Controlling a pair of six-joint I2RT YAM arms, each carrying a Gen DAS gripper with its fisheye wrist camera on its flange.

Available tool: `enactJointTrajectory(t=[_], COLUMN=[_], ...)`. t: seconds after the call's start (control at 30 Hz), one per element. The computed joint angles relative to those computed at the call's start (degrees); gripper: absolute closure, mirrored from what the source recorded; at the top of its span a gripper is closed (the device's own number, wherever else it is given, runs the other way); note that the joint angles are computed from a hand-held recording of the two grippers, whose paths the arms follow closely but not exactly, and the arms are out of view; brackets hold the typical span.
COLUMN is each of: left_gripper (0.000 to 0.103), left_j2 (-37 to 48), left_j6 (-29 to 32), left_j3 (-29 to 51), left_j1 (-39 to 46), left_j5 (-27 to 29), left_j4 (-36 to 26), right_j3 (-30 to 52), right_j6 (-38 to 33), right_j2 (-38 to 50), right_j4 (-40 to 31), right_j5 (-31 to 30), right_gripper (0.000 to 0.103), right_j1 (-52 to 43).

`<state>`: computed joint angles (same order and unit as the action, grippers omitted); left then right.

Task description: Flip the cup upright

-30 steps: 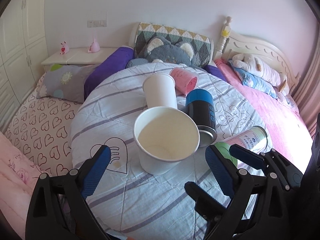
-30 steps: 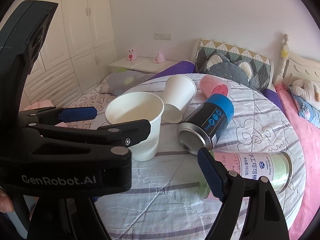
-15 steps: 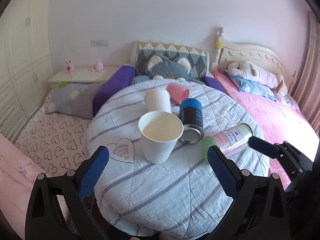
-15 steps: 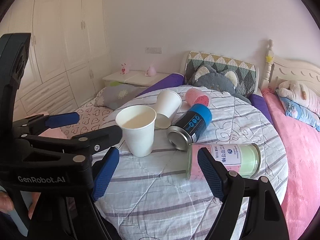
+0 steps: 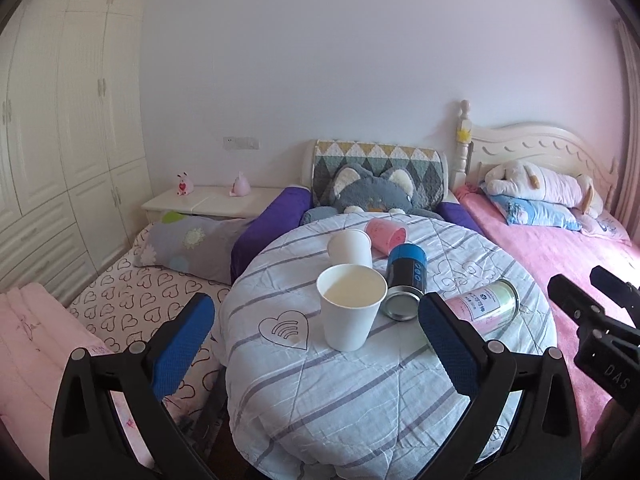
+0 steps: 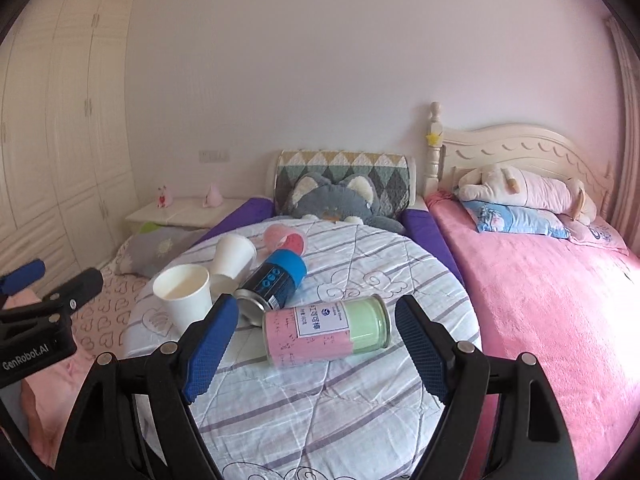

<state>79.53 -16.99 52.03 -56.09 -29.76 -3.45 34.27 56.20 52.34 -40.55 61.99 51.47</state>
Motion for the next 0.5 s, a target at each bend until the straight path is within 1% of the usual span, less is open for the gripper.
enactJointTrajectory(t=[0.1, 0.17, 0.27, 0.33, 0.5], left_gripper=[0.0, 0.0, 0.0, 0.0, 0.0], left_j2=[0.06, 0.29, 0.8, 0.82, 1.67], left_j6=[-1.02, -1.53, -1.9, -1.76, -1.73], left_j3=[-0.37, -0.22, 0.16, 0.23, 0.87], left_j1=[-0.76, -1.04, -1.43, -1.51, -2.22], left_j5=[-0.07, 0.19, 0.33, 0.48, -0.21], left_j4=[-0.34, -0.81, -1.01, -1.18, -1.49], right_j3=[-0.67, -0.46, -1.58, -2.28, -2.62], right_j6=[5.46, 9.26, 9.44, 8.11, 8.78], right_j2=[-1.94, -2.03, -4.65, -6.11, -6.33], right_j4=[-3.62, -6.6, -6.5, -5.12, -5.19], right_j5=[5.56, 8.07, 8.94, 8.7, 8.87], right_gripper=[0.021, 0.021, 0.021, 0.021, 0.02], right_j1=[3.65, 5.06, 5.51, 5.06, 5.53])
